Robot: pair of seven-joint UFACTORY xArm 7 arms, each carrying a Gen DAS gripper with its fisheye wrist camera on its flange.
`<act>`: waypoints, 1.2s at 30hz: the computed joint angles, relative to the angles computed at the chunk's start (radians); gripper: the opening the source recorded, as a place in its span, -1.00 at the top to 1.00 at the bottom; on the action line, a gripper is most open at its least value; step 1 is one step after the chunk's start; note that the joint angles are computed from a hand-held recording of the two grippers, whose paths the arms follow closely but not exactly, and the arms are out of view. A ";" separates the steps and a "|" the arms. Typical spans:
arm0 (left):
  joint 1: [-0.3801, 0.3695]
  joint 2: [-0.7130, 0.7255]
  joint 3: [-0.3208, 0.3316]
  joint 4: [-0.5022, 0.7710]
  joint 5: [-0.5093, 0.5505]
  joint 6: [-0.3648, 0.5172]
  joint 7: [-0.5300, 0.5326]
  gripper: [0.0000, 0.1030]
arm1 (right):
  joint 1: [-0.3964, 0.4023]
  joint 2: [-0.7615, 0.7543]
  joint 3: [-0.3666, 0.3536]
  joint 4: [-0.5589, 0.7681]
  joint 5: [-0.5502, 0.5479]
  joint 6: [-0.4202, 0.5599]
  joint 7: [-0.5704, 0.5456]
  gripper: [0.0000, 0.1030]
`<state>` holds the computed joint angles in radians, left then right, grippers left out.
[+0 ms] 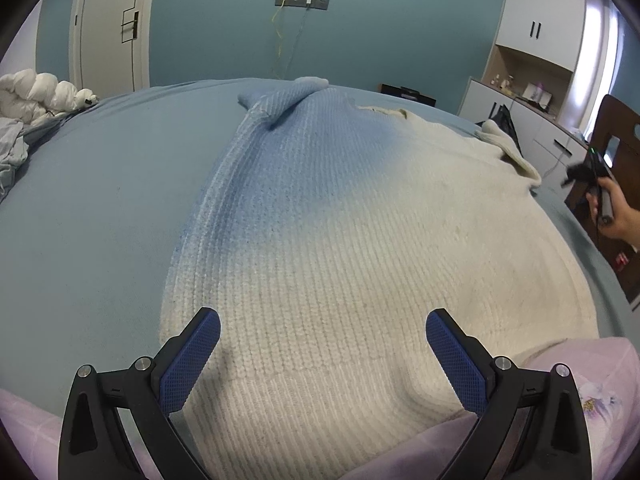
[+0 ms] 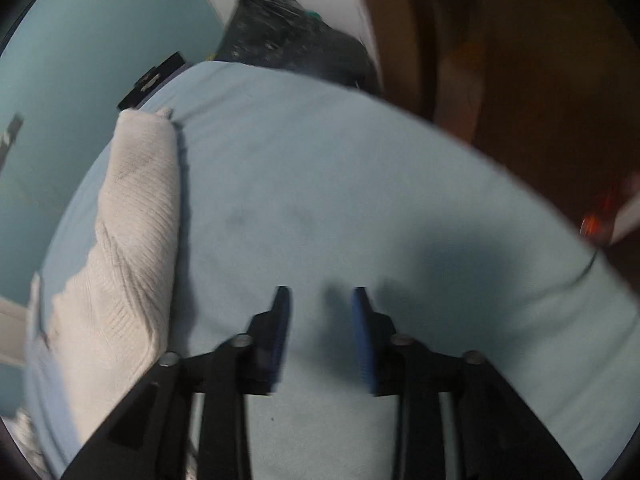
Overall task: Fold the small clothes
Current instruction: 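Reach the right tool to the sweater sleeve and grasp its cuff, then lift the sleeve with the right tool and fold it across the sweater body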
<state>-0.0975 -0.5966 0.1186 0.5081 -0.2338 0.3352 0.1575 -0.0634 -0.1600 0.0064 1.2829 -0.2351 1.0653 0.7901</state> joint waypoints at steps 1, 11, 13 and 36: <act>0.000 0.001 0.000 0.000 0.000 0.000 0.000 -1.00 | 0.031 0.013 -0.013 0.021 -0.017 -0.008 -0.013 -0.27; -0.049 0.026 0.063 0.008 -0.076 0.010 0.054 -1.00 | 0.388 0.445 -0.057 0.537 -0.283 0.292 -0.203 -0.73; -0.048 0.032 0.066 0.012 -0.092 0.017 0.060 -1.00 | 0.367 0.518 0.030 0.605 -0.442 0.385 -0.198 -0.71; -0.002 0.020 0.004 -0.005 -0.053 0.015 0.029 -1.00 | 0.191 -0.513 -0.032 -0.166 -0.068 0.393 -0.069 -0.22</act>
